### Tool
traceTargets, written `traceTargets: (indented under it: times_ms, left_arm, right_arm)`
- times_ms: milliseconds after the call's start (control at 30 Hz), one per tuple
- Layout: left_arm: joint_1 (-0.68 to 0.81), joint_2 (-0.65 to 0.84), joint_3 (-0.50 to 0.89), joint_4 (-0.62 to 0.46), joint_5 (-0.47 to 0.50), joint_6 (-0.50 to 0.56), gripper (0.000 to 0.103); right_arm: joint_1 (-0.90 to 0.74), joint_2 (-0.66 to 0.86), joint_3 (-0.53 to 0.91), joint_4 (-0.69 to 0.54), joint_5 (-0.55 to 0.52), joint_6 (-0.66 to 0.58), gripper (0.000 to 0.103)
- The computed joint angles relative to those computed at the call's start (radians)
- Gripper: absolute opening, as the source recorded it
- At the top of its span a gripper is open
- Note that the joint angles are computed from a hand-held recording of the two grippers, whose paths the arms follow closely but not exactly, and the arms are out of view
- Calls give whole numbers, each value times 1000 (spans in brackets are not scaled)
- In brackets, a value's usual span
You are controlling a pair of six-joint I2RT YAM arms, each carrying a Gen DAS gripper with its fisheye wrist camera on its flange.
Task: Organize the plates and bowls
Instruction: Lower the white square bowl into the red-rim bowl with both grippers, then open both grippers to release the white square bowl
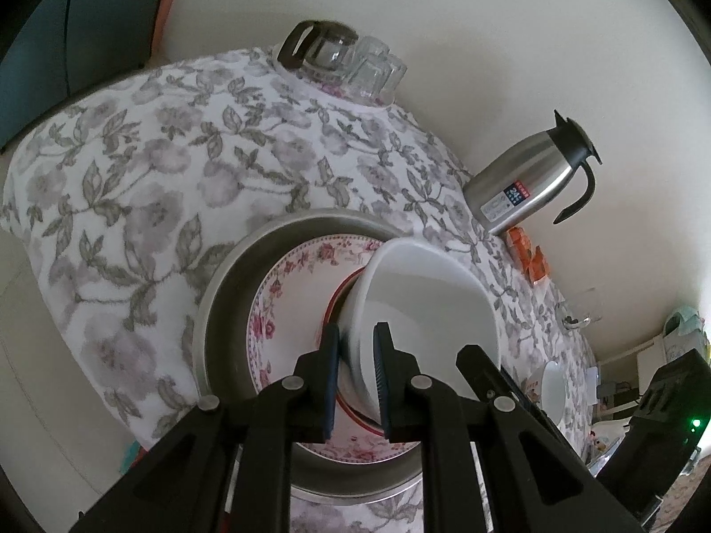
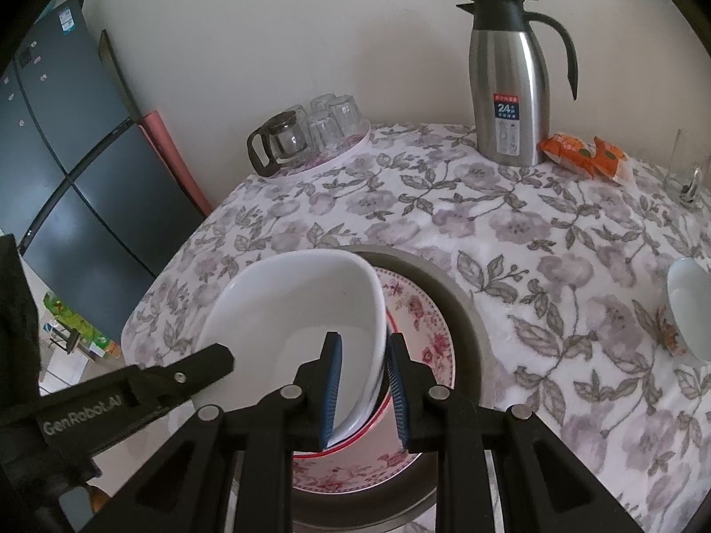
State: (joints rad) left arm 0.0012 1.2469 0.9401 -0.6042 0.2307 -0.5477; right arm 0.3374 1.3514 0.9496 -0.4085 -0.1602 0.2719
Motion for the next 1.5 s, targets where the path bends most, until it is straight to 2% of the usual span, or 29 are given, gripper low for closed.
traceTargets:
  times_ms: [400, 467, 500, 533, 633, 700, 867, 1000, 1167, 1267, 1367, 1500]
  left_arm:
    - [-15, -43, 14, -19, -68, -2, 19]
    - [-18, -50, 16, -22, -86, -2, 28]
    - [-20, -56, 16, -24, -101, -5, 36]
    - [-24, -62, 16, -26, -120, -9, 42]
    - [-43, -65, 26, -47, -199, -16, 56]
    - [-46, -58, 30, -62, -231, -23, 63]
    - [-46, -28, 46, -103, -285, -28, 65]
    - [-49, -22, 44, -113, -321, -50, 79]
    - [-45, -24, 36, -114, -355, -72, 81]
    - [-53, -25, 38, -118, -383, -85, 86]
    - [-77, -36, 40, -113, -423, -93, 88]
    - [-129, -44, 49, -101, -470, -104, 94]
  right_arm:
    - [-49, -75, 10, -49, -21, -23, 23]
    - [-54, -88, 14, -61, -16, -31, 34]
    - [-56, -94, 15, -66, -14, -34, 39]
    - [-58, -103, 14, -70, -7, -36, 49]
    - [-57, -108, 20, -84, 10, -46, 57]
    - [-59, -110, 19, -89, 17, -51, 66]
    - [-73, -109, 17, -101, 40, -64, 77]
    - [-95, -102, 15, -110, 36, -61, 84]
    - [-113, -102, 16, -119, 42, -72, 95]
    - [-127, -103, 14, -118, 39, -81, 103]
    - [-148, -109, 11, -119, 32, -89, 103]
    - [-204, -122, 10, -129, 8, -106, 103]
